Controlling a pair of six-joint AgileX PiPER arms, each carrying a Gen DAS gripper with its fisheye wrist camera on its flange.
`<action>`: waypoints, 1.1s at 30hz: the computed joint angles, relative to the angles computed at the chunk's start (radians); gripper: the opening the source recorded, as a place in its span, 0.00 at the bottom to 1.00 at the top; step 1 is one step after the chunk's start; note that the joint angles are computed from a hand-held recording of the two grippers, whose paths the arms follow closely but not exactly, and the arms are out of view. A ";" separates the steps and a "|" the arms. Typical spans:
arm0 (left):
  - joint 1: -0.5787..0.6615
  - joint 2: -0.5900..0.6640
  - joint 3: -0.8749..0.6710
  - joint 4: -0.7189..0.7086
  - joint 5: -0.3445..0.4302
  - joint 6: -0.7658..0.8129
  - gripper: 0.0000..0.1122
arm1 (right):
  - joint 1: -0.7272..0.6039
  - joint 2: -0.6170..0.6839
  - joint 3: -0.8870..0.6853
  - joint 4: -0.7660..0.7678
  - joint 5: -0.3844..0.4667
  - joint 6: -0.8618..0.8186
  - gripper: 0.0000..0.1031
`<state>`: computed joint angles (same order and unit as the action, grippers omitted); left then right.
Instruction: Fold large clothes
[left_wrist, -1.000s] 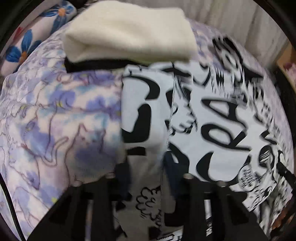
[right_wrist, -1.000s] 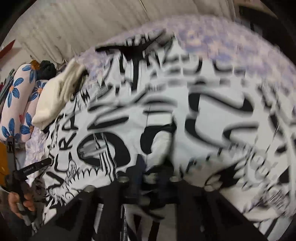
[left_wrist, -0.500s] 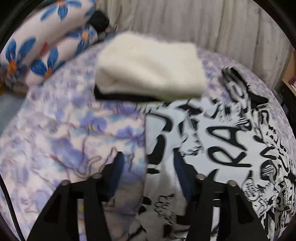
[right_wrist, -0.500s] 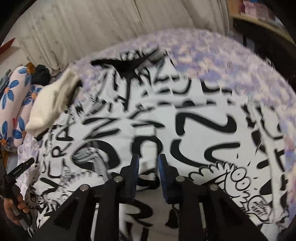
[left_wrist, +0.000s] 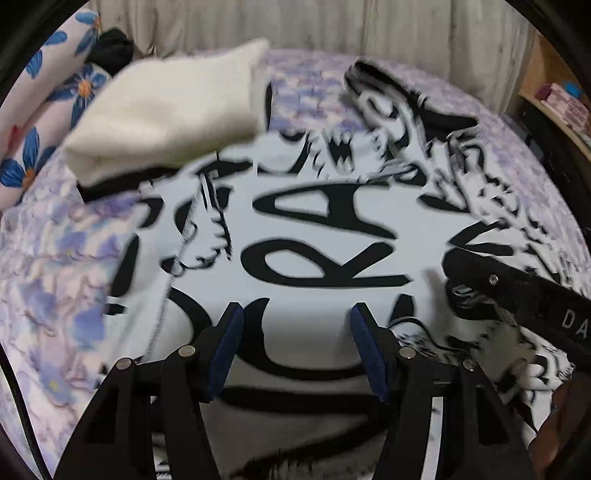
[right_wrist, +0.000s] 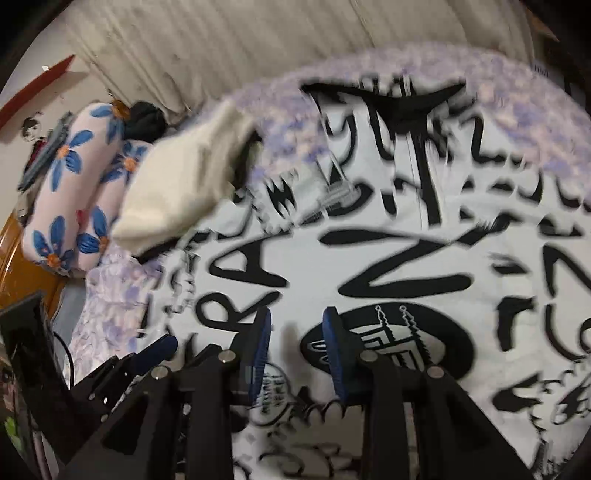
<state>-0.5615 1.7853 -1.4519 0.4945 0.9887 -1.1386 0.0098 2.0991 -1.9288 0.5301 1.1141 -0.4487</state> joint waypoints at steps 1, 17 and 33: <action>0.013 0.018 -0.003 -0.004 -0.004 0.002 0.52 | -0.008 0.022 -0.017 -0.016 -0.002 0.008 0.28; 0.137 -0.029 0.117 0.073 -0.121 0.050 0.55 | -0.251 0.141 -0.203 -0.116 -0.011 0.027 0.35; 0.021 -0.090 0.058 0.025 0.068 0.058 0.66 | -0.322 0.039 -0.090 -0.047 0.075 0.000 0.35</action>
